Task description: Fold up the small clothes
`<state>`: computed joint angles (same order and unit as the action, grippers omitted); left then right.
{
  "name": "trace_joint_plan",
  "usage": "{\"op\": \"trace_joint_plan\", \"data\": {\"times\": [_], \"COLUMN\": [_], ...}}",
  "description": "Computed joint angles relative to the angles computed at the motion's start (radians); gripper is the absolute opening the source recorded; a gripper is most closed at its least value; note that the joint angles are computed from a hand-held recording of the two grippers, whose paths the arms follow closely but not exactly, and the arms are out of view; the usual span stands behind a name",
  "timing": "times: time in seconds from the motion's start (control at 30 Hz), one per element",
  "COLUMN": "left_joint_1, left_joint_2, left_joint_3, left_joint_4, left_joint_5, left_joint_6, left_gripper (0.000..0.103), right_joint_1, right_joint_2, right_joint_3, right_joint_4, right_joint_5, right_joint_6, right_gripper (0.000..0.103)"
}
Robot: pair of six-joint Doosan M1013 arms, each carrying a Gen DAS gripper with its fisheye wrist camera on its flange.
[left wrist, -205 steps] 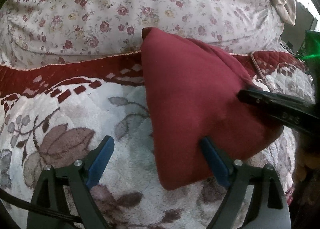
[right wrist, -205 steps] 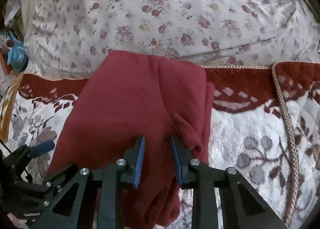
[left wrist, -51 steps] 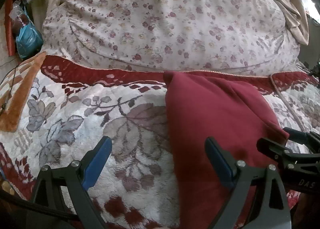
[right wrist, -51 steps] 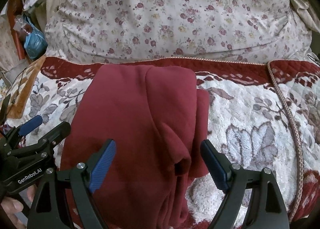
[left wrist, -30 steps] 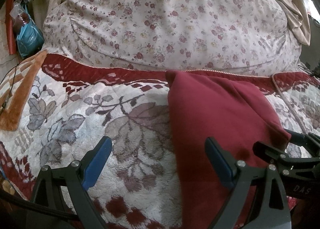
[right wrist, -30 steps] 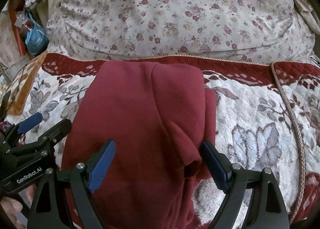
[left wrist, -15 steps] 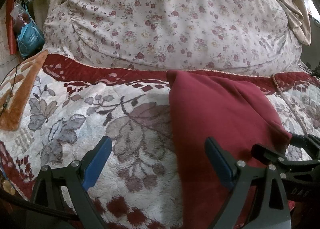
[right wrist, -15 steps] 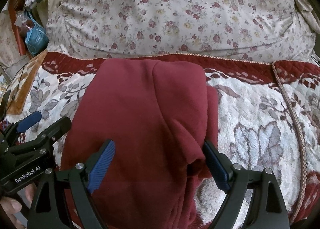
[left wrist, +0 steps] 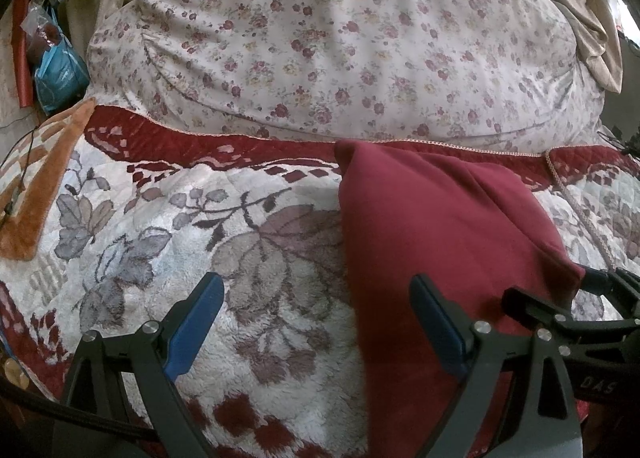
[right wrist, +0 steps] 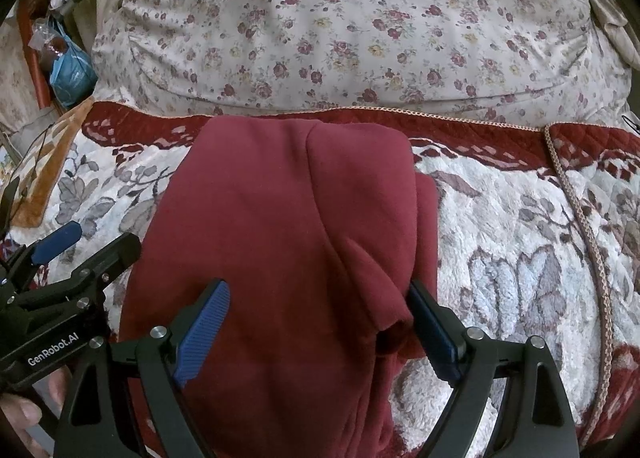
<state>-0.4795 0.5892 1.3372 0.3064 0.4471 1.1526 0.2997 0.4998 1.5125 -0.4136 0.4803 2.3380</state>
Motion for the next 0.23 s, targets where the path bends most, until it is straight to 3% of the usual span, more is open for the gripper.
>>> {"op": "trace_joint_plan", "data": {"times": [0.23], "left_joint_1": [0.000], "left_joint_2": [0.002], "left_joint_3": [-0.003], "left_joint_4": [0.001], "left_joint_5": [0.004], "left_joint_6": [-0.003], "left_gripper": [0.093], "right_joint_1": [0.001], "right_joint_2": [0.000], "right_joint_3": [0.000], "right_joint_4": [-0.001], "right_joint_5": [0.000], "right_joint_6": [0.003], "right_gripper": [0.092]}}
